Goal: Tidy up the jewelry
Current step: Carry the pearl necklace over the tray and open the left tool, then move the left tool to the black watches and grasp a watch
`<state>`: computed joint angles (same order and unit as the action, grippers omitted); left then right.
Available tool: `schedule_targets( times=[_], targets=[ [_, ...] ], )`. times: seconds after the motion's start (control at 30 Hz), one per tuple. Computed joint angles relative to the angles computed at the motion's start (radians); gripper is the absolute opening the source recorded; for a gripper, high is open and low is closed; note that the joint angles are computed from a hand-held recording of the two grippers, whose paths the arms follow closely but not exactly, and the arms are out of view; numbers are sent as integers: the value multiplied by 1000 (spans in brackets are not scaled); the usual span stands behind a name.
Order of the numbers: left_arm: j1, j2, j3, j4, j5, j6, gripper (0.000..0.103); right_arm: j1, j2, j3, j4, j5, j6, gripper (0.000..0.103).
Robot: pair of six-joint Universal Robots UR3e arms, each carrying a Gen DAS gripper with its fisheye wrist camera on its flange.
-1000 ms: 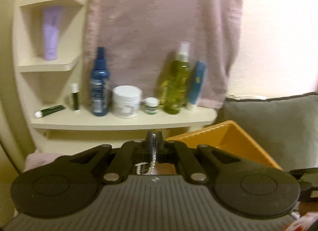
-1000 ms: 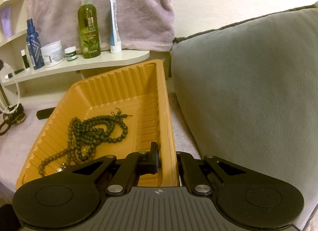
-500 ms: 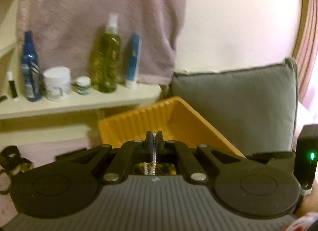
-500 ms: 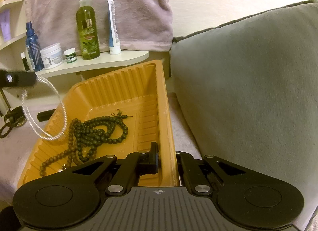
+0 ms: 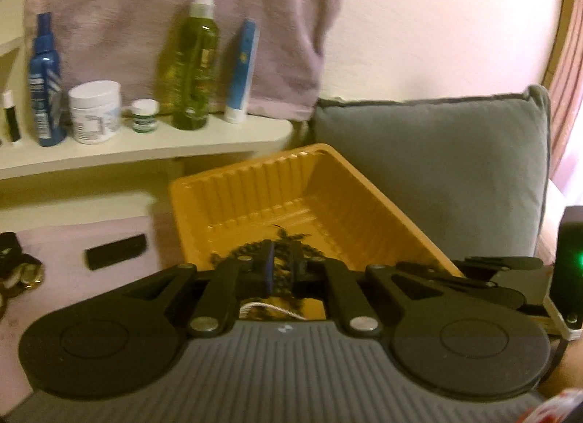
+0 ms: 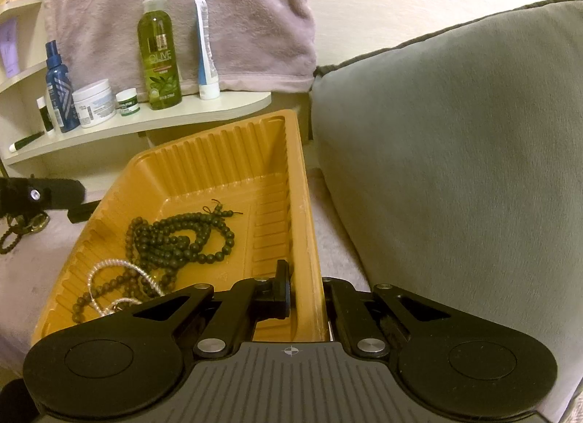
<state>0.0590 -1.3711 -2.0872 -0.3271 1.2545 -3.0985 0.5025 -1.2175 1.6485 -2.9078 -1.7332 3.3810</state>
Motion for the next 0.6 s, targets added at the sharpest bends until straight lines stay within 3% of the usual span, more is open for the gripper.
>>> schedule_targets(
  times=[0.3,0.6],
  targets=[
    [110,113,-111,70,123,33,8,0,1,-1,1,-1,-2,3],
    [303,269,-285,78,170,102,8,0,1,-3,6,-3,-5,4]
  ],
)
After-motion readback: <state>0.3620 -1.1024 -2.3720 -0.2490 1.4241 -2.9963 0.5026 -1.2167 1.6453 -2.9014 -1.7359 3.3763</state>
